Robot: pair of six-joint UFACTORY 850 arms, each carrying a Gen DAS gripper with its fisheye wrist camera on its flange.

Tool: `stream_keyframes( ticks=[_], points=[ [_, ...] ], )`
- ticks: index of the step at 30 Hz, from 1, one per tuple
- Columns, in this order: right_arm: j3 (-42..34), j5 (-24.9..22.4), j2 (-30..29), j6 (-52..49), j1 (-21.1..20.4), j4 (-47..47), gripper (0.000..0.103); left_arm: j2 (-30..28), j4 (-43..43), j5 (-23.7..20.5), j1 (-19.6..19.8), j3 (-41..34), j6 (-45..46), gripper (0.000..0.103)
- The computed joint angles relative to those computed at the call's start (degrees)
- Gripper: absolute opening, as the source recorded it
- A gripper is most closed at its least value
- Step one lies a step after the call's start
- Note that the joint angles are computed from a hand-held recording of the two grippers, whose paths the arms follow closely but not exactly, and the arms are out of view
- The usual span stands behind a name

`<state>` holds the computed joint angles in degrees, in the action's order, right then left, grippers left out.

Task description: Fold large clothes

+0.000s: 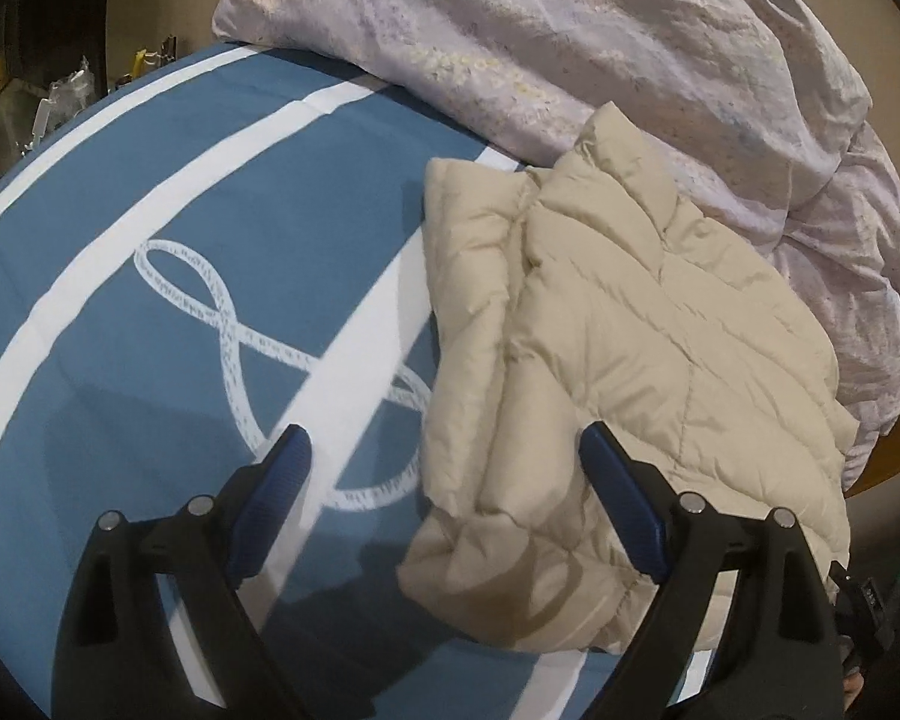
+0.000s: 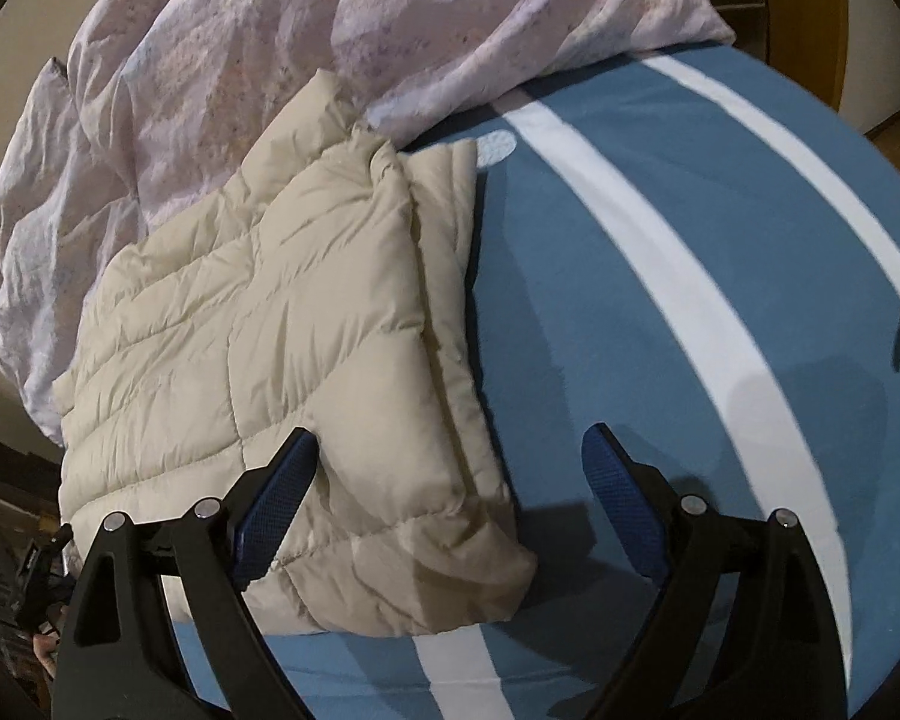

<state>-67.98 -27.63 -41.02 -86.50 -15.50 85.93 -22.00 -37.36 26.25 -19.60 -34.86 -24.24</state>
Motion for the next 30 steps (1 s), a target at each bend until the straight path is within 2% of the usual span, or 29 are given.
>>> stream_keyframes(
  ticks=[3,5,7,9,10,11,13,15,16,18,21,30],
  points=[
    [0.49,-1.55,0.06,-1.57,0.1,0.78,0.09,-0.14,-0.3,0.45,-1.13,0.0,-0.43,0.09],
    [0.79,-2.84,0.16,-2.61,0.25,0.83,0.084,-0.29,-0.53,0.65,-1.77,-0.26,-0.66,0.088],
    [1.2,-3.85,0.27,-3.86,0.64,0.96,0.073,-0.55,1.12,1.23,-2.3,-0.44,-2.88,0.081],
    [1.63,-3.78,0.52,-4.96,1.01,1.42,0.063,-0.61,4.94,1.9,-2.41,-0.25,-7.03,0.065],
    [1.6,-4.57,0.41,-4.76,0.98,1.05,0.055,-0.7,7.43,2.24,-2.4,-0.2,-9.96,0.062],
    [1.45,-5.63,0.22,-3.88,0.78,0.29,0.05,-0.76,7.52,2.52,-2.58,-0.18,-10.84,0.056],
    [0.81,-9.12,-0.57,-1.73,-0.03,-1.0,0.034,-0.8,8.72,3.67,-2.72,0.18,-13.35,0.045],
    [0.84,-12.1,-0.77,-1.09,-0.92,-0.9,0.027,-0.33,10.99,5.79,-2.56,1.26,-16.79,0.028],
    [0.98,-12.94,-0.7,-1.0,-1.21,-0.89,0.025,0.04,12.64,6.8,-2.35,1.9,-18.63,0.026],
    [1.43,-15.09,-0.42,-0.6,-1.92,-0.95,0.022,0.79,13.77,7.79,-2.19,2.73,-19.88,0.019],
    [2.6,-16.97,0.63,-0.56,-2.35,-0.75,0.021,2.59,12.38,8.43,-2.57,4.21,-18.4,0.017],
    [10.12,-17.87,6.34,-4.91,-1.51,-1.03,0.02,10.18,6.48,10.07,-4.74,12.45,-14.29,0.016]
  ],
)
